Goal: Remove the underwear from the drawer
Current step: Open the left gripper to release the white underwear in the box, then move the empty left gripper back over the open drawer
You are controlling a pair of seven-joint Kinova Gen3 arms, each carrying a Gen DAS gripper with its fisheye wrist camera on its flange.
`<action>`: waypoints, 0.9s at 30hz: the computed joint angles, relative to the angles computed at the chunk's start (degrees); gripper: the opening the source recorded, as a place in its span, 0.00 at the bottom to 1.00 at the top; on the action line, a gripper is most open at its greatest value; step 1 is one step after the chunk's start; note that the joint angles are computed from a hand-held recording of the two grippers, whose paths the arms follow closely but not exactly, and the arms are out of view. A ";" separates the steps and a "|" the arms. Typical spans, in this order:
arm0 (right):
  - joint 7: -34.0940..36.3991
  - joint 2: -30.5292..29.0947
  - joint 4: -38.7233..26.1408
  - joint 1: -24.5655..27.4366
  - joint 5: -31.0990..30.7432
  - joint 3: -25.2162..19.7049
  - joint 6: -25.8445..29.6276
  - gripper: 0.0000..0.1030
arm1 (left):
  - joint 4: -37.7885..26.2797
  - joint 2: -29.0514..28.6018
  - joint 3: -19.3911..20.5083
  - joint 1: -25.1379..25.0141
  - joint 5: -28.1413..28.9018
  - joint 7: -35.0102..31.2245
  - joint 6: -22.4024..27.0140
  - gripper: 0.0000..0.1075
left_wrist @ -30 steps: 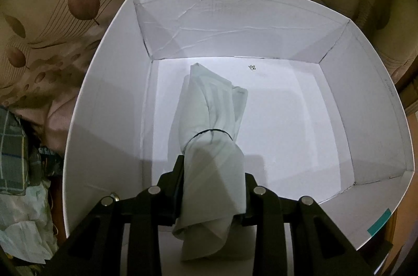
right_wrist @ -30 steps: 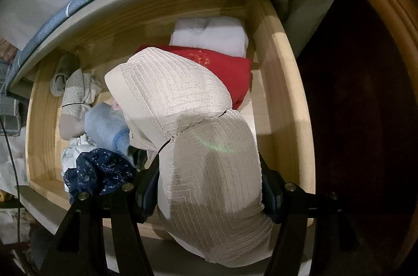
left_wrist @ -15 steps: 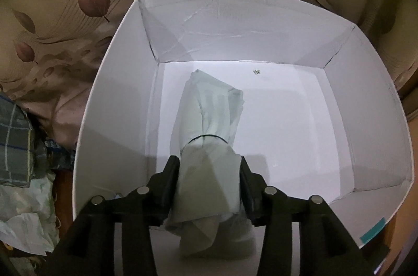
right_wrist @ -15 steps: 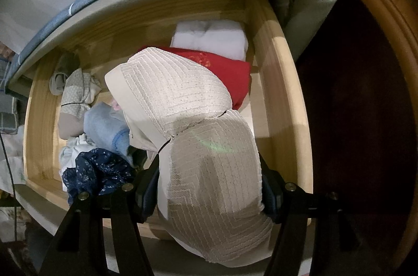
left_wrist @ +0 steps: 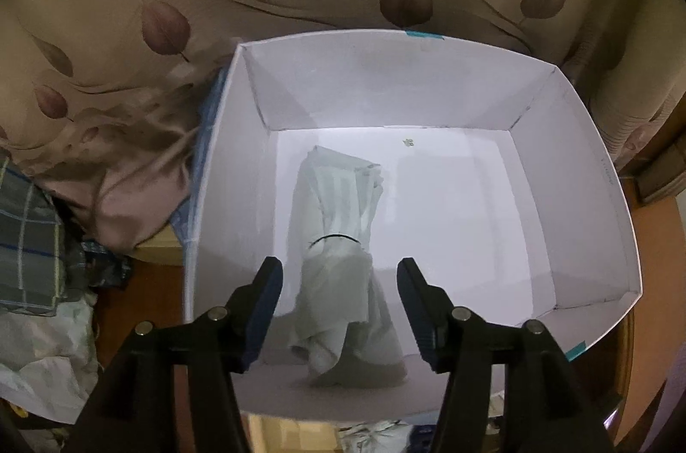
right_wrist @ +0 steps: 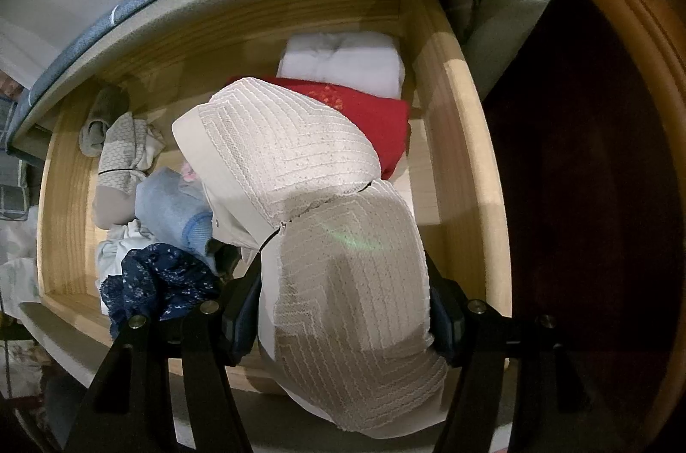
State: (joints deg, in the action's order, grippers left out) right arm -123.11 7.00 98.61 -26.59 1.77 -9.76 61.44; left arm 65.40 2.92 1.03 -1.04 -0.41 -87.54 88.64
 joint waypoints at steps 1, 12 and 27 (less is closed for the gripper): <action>-0.28 0.12 -0.13 -0.19 0.19 -0.07 0.07 0.60 | -0.33 -0.17 -0.13 -0.17 0.17 -0.15 0.35 0.53; -1.75 1.23 -1.38 -1.53 1.65 -0.21 1.26 0.60 | -0.87 -4.48 -0.70 -1.02 -0.69 -2.25 4.06 0.53; -2.69 1.03 -0.96 -2.74 2.76 -0.48 0.52 0.59 | 19.85 -20.96 0.72 -2.85 -5.49 -0.63 -1.25 0.53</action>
State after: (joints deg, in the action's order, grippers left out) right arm -125.80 8.03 97.65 -29.33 4.53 -10.24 61.95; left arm 85.25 -18.04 1.76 -3.89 -5.90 -88.17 87.40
